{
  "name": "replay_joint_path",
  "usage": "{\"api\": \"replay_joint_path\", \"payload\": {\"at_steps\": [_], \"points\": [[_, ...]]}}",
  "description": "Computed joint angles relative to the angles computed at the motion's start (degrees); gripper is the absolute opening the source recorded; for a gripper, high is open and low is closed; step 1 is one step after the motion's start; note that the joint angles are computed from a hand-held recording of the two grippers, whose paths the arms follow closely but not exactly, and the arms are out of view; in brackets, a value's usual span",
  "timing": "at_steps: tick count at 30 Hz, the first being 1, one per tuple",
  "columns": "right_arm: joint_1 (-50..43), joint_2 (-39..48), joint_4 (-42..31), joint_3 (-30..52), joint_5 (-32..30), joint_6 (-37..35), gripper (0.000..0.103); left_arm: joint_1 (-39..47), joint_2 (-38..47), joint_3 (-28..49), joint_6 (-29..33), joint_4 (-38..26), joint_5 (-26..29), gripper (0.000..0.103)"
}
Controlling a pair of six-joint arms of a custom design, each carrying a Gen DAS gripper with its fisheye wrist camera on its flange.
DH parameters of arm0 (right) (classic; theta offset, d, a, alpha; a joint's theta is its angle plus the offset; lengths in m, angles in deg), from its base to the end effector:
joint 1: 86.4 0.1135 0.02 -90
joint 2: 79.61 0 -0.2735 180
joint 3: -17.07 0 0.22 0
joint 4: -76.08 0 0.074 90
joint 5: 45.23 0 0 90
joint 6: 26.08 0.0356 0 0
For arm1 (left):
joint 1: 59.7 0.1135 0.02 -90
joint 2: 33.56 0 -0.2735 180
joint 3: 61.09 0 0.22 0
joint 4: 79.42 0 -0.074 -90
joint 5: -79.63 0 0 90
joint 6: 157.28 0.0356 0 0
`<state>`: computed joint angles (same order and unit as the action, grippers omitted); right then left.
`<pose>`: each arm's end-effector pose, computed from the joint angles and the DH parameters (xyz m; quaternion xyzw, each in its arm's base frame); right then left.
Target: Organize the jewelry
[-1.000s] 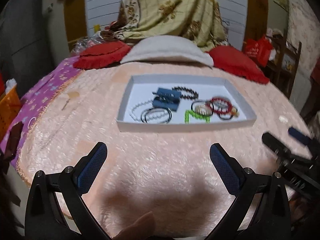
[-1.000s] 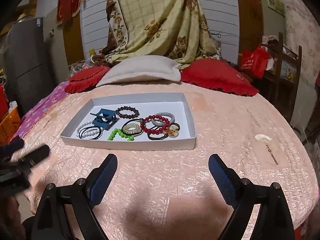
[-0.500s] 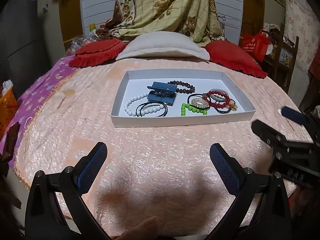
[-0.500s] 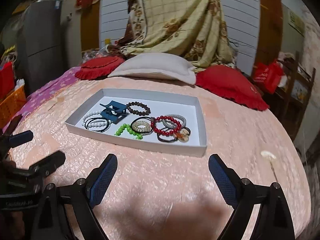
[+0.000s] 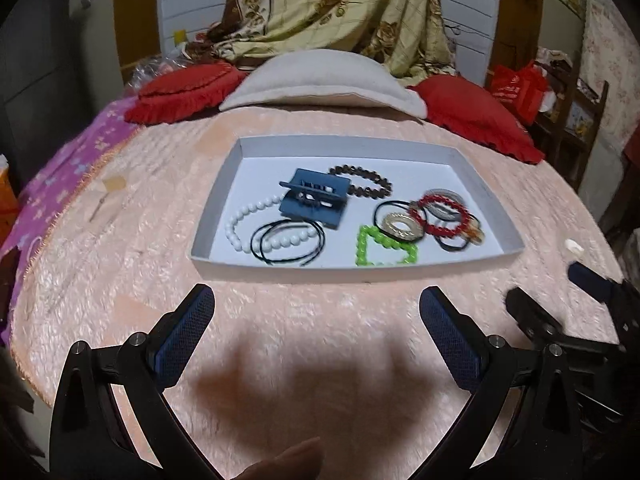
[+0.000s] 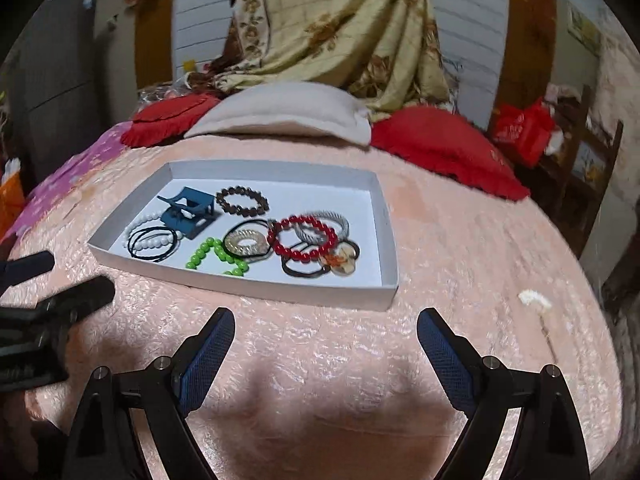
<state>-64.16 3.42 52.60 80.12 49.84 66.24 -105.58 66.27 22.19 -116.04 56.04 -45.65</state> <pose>0.2539 0.1004 0.2345 -0.1415 0.9069 0.0442 0.3943 0.2427 -0.2207 0.2301 -0.0988 0.9206 0.0240 0.3770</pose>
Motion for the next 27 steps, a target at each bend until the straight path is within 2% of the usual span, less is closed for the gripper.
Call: {"api": "replay_joint_path", "payload": {"at_steps": [2,8,17,27], "points": [[-0.5,0.5,-0.2,0.5,-0.9,0.5,0.091,1.2,1.3,0.9,-1.0,-1.4,1.7,0.103],[0.9,0.5,1.0,0.6,-1.5,0.4,0.091,2.8,-1.3,-2.5,-3.6,0.6,2.9,0.103],[2.9,-0.3,2.1,-0.5,0.0,0.5,0.091,1.1,-1.8,-2.3,-5.5,-1.2,-0.7,0.103],[3.9,-1.9,3.4,-2.0,1.0,0.2,0.091,0.7,-1.5,-1.6,-5.9,-2.5,-1.6,0.103]]}}
